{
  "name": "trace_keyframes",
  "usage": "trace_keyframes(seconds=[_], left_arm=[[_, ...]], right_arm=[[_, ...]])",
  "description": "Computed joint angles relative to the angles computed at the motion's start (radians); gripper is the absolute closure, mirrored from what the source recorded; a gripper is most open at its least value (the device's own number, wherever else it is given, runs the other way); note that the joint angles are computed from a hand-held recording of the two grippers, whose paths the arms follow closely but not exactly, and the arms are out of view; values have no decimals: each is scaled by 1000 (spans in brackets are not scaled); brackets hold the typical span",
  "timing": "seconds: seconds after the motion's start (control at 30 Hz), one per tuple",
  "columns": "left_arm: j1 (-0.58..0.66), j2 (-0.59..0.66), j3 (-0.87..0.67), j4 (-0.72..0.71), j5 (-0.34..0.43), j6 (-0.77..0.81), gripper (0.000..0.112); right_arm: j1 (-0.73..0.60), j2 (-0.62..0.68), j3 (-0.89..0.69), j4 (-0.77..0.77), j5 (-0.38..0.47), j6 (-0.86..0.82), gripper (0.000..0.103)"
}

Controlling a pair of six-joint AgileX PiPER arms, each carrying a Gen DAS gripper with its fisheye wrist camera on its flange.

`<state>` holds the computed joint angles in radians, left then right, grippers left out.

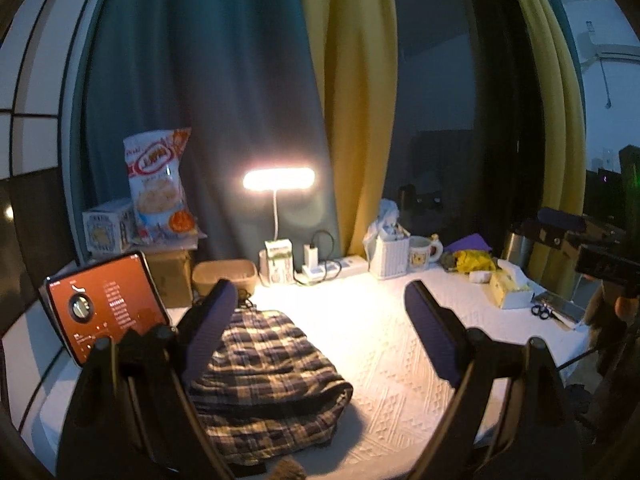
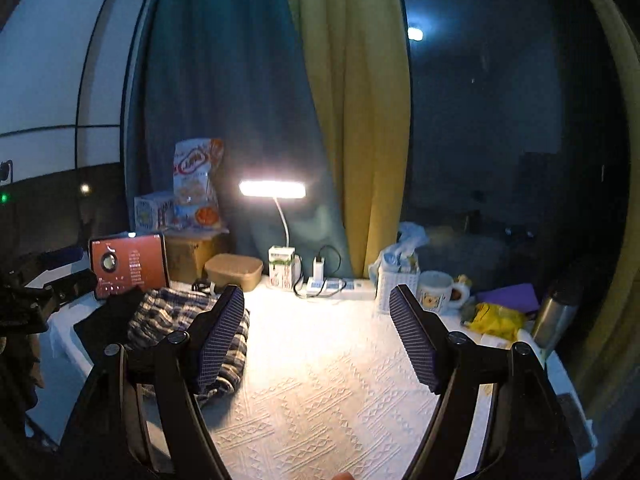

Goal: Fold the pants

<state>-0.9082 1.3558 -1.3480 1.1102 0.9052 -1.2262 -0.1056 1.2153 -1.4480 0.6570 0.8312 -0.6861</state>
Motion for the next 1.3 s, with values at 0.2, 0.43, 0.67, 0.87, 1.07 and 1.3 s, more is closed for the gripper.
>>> trace_keyframes(seconds=[0.2,0.43,0.67,0.87,1.07,1.3], left_arm=[[-46,-43,24,104,36,-73,25],[-141,-68,68,255,127,-163,25],[-196,-92,103,326,147,-198,25],[-233,-100,126,389,190,-230,25],[-224,-118,166,413,181,-324,25],[-213,-92,189,379,183,-371,25]], right_arm=[[-36,-44,-20,41,16,-34,25],[-80,-111,-7,92,19,-85,25],[-66,-166,41,95,-40,-74,25],[54,-232,112,-192,-229,194,25],[18,-250,139,-130,-210,134,25],[-44,-259,193,-67,-158,69,25]])
